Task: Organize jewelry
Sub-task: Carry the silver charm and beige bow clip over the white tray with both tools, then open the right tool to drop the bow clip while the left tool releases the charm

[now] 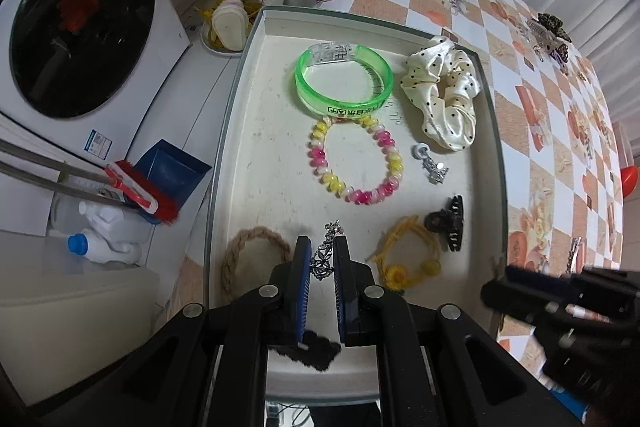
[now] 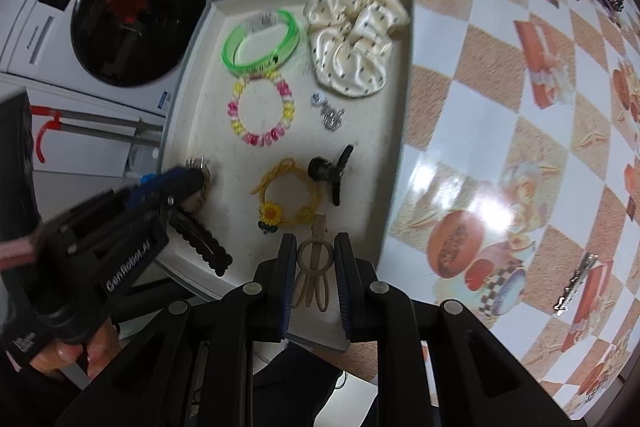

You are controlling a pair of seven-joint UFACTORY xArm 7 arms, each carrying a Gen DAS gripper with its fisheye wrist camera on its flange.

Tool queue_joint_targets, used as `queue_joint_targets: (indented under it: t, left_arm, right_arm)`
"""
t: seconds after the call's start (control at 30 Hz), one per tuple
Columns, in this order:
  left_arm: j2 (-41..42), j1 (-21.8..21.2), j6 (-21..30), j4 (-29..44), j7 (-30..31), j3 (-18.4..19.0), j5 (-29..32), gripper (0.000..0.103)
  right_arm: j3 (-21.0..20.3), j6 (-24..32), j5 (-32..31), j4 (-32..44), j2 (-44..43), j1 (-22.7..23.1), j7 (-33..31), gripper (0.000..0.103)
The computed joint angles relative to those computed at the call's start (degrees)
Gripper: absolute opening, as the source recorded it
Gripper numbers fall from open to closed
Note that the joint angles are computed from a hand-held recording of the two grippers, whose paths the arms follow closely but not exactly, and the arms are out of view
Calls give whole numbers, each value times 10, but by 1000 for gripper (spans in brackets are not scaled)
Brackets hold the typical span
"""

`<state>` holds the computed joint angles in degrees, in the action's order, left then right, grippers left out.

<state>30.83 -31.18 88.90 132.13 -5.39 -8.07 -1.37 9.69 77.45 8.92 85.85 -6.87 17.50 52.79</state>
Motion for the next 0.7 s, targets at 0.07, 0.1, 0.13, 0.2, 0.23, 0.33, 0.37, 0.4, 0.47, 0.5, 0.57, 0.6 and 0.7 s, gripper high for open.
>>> queue_joint_targets:
  t: [0.07, 0.1, 0.13, 0.2, 0.23, 0.33, 0.37, 0.4, 0.47, 0.5, 0.57, 0.6, 0.7]
  left_arm:
    - [11, -2, 3, 10, 6, 0, 3, 16]
    - [16, -2, 4, 14, 8, 1, 4, 16]
    - [20, -3, 6, 18, 11, 2, 4, 16]
    - [23, -3, 6, 18, 14, 3, 6, 16]
    - [25, -4, 6, 18, 15, 4, 6, 16]
    - [32, -6, 7, 20, 18, 5, 9, 16]
    - [34, -7, 7, 21, 18, 6, 10, 16]
    - [37, -8, 7, 22, 20, 6, 12, 16]
    - [36, -9, 5, 18, 21, 7, 14, 16]
    - [38, -10, 6, 18, 22, 7, 15, 16]
    - [41, -11, 6, 20, 24, 8, 17, 16]
    - [41, -13, 4, 20, 24, 8, 18, 16]
    - [40, -15, -2, 14, 29, 9, 24, 16]
  right_arm:
    - [2, -2, 3, -2, 7, 2, 1, 20]
    - [2, -2, 4, -3, 10, 3, 1, 20]
    - [2, -3, 5, -5, 11, 4, 1, 20]
    - [3, -4, 6, -7, 15, 6, 2, 20]
    - [4, -5, 6, -9, 16, 7, 3, 20]
    - [4, -9, 7, -13, 22, 10, 4, 20]
    - [4, -10, 8, -15, 23, 10, 4, 20]
    - [4, -13, 9, -18, 25, 11, 5, 20]
    - [4, -17, 11, -19, 31, 13, 5, 20]
    - [4, -19, 11, -21, 34, 14, 6, 20]
    - [5, -21, 12, -20, 42, 16, 7, 20]
    - [5, -21, 11, -18, 47, 17, 8, 20]
    - [5, -21, 13, -21, 51, 19, 11, 20]
